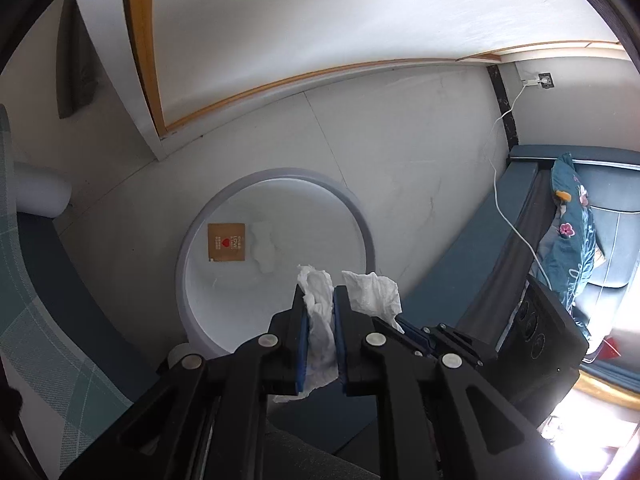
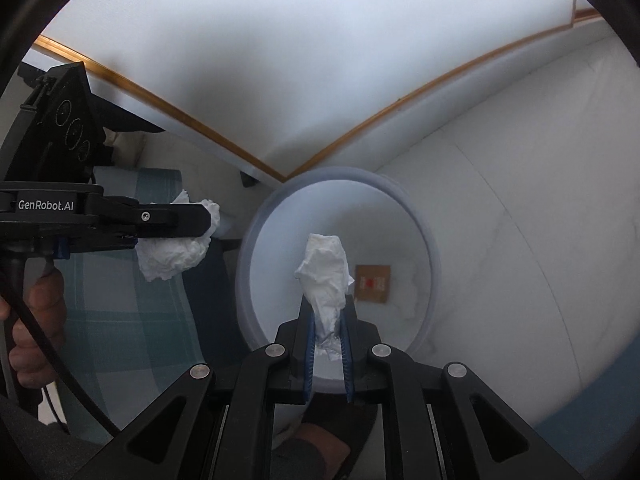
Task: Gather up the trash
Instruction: 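Open both tools to drop the tissues into the bin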
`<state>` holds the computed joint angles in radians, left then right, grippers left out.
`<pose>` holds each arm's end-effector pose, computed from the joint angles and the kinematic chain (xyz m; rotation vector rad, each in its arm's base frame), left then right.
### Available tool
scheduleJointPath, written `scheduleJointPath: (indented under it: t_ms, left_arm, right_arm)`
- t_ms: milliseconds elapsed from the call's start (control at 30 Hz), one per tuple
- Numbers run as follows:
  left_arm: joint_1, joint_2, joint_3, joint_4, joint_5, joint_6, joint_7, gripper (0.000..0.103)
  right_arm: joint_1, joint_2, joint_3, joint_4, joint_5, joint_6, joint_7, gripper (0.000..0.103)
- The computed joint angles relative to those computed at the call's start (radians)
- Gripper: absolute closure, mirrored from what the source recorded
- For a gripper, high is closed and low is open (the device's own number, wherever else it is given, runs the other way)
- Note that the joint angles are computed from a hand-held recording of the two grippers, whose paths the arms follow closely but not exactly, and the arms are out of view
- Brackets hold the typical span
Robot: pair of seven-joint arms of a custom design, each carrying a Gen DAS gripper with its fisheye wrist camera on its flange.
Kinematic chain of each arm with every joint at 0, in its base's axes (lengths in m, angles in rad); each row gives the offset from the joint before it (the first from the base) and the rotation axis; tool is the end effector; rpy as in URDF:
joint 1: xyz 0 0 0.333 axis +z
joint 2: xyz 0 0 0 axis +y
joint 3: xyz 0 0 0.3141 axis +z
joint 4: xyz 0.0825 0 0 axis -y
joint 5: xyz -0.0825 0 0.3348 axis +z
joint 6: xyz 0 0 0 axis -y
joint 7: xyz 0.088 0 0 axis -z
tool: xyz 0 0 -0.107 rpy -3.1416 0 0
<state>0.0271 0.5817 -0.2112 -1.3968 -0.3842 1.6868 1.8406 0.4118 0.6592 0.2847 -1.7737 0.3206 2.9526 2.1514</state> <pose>0.6257 -0.1256 0.3821 1.5030 -2.1163 0.2346 0.5426 0.3864 0.2891 -1.5389 2.0628 0.2869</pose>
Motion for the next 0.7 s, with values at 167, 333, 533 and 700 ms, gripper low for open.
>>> scheduleJointPath:
  t_ms: [167, 333, 533, 700]
  left_arm:
    - [-0.016, 0.013, 0.007, 0.019, 0.043, -0.006, -0.010, 0.083]
    - [-0.017, -0.002, 0.006, 0.005, 0.045, 0.022, -0.009, 0.056]
    - [-0.033, -0.034, 0.011, -0.018, 0.109, 0.041, 0.051, 0.053]
    - [-0.052, -0.185, 0.025, -0.189, 0.174, 0.230, 0.115, 0.052]
  right_arm:
    - [-0.013, 0.050, 0.024, 0.056, 0.016, -0.033, -0.014, 0.089]
    - [0.045, 0.066, -0.035, 0.117, -0.037, -0.101, -0.013, 0.066]
    - [0.052, 0.033, -0.046, 0.059, -0.020, -0.064, 0.042, 0.052]
    - [0.069, -0.026, -0.074, -0.012, -0.046, -0.063, 0.071, 0.046]
